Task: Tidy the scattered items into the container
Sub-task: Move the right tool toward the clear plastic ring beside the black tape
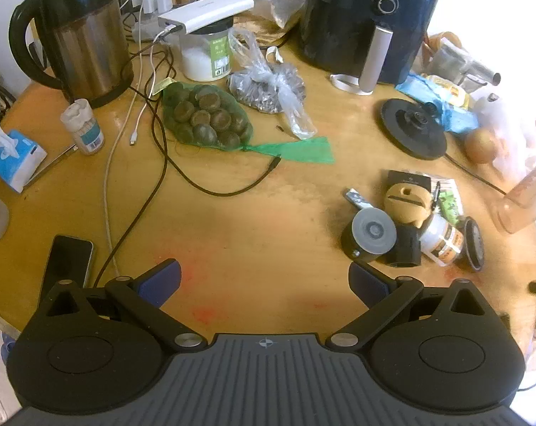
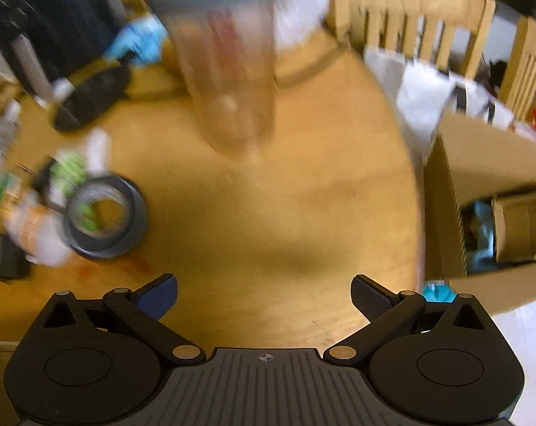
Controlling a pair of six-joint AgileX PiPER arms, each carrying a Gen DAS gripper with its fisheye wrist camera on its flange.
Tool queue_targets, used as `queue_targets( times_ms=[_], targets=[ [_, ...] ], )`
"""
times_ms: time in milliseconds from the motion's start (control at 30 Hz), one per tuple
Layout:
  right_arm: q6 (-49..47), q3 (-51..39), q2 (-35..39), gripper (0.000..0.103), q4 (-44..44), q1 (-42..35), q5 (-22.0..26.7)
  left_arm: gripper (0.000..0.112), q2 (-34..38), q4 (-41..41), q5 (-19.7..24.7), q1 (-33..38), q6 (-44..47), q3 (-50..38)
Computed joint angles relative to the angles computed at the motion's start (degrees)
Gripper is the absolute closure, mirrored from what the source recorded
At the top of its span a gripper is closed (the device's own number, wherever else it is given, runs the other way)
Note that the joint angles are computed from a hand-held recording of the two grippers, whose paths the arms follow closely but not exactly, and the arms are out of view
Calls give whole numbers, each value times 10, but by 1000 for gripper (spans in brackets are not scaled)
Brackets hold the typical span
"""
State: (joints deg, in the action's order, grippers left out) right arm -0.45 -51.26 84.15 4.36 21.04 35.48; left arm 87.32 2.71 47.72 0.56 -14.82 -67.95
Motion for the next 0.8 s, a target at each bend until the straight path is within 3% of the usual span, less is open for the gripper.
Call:
queue_targets(
  times_ms=[133,233,433,633,800],
  targets=[
    [-66,-52,-67,0,110,-27,76,9,-5,-5,7,-4,-1,-4],
    [-54,-102,-91,0,111,-11,109,9,-4,-8,9,-7,0,-6],
    [-110,-163,-106,0,194,-25,167,9,2,-6,11,-20,-3,-12],
    [-138,-159,-115,0,250,-40,170,9,2,-4,13,-26,-8,-14],
    [-109,-161,-121,0,191,-14,159,9,-1,4,18,-31,-25,-11]
  ],
)
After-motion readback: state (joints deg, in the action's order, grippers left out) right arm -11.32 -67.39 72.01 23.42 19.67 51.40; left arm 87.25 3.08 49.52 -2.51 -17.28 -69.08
